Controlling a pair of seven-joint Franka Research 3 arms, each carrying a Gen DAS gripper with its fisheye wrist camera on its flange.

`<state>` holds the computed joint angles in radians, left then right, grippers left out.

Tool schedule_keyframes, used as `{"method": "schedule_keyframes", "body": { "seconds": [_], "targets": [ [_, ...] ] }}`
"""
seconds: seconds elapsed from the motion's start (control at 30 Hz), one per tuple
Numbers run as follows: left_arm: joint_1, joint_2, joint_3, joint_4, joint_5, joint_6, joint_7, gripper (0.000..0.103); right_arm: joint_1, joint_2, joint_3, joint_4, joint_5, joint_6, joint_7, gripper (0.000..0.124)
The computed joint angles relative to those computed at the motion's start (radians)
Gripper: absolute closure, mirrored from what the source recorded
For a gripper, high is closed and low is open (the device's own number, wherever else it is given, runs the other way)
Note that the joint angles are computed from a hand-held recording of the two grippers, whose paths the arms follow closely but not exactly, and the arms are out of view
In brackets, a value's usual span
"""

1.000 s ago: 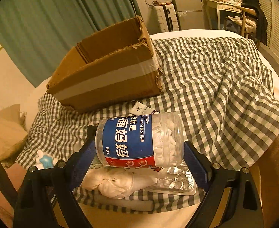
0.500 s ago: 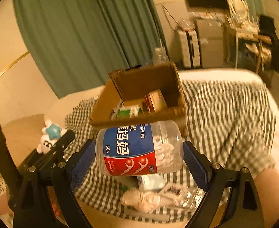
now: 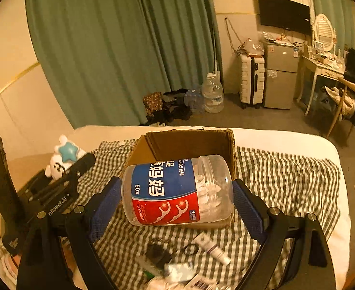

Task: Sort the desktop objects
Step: 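Carry the figurine and floss jar over the cardboard box and release them, then withdraw both open tools from the box toward the remaining items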

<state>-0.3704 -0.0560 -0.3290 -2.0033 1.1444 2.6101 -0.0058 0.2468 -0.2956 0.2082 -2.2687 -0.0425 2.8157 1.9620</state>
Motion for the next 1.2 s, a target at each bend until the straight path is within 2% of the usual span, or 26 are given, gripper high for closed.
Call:
{"method": "schedule_keyframes", "body": {
  "seconds": [0.13,0.3,0.4,0.53,0.63,0.73,0.77,0.8,0.87,0.9,0.97,1.03,1.13,1.2],
  "targets": [
    [-0.001,0.112,0.027,0.068,0.061,0.005,-0.016,0.047,0.003,0.143,-0.029,0.106,-0.003,-0.003,-0.029,0.034],
    [-0.021,0.240,0.085,0.144,0.057,0.049,0.004,0.047,0.038,0.311,-0.083,0.212,0.044,0.010,-0.077,0.034],
    [-0.039,0.318,0.120,0.210,0.040,0.062,0.028,0.047,0.058,0.403,-0.113,0.288,0.069,-0.011,-0.090,0.034],
    [-0.083,0.401,0.165,0.287,0.035,0.042,0.086,0.047,0.103,0.490,-0.170,0.372,-0.023,-0.030,-0.041,0.034],
    [-0.099,0.431,0.187,0.302,0.031,0.065,0.114,0.047,0.114,0.529,-0.189,0.408,-0.036,-0.031,-0.046,0.034],
    [-0.105,0.438,0.195,0.308,-0.011,0.068,0.139,0.045,0.095,0.534,-0.170,0.401,0.036,-0.001,-0.098,0.033],
    [-0.103,0.435,0.196,0.304,-0.028,0.077,0.146,0.037,0.081,0.533,-0.155,0.396,0.082,0.004,-0.132,0.033],
    [-0.107,0.433,0.199,0.306,-0.043,0.063,0.153,0.022,0.075,0.524,-0.148,0.383,0.115,0.007,-0.152,0.033],
    [-0.140,0.422,0.224,0.308,0.000,0.019,0.087,0.008,0.080,0.505,-0.159,0.357,0.143,0.011,-0.138,0.033],
    [-0.143,0.410,0.230,0.299,0.024,0.018,0.053,0.006,0.081,0.490,-0.163,0.335,0.152,0.025,-0.130,0.033],
    [-0.132,0.390,0.218,0.279,0.022,0.019,0.036,0.005,0.091,0.459,-0.178,0.299,0.134,0.049,-0.101,0.033],
    [-0.124,0.366,0.206,0.255,0.016,0.020,0.020,0.005,0.109,0.414,-0.202,0.250,0.060,0.073,-0.033,0.033],
    [-0.114,0.319,0.183,0.214,0.012,0.016,0.014,0.005,0.105,0.342,-0.202,0.184,-0.035,0.092,0.048,0.033],
    [-0.113,0.278,0.165,0.185,0.014,0.005,0.007,0.005,0.088,0.300,-0.181,0.151,-0.053,0.093,0.061,0.033]
  ]
}}
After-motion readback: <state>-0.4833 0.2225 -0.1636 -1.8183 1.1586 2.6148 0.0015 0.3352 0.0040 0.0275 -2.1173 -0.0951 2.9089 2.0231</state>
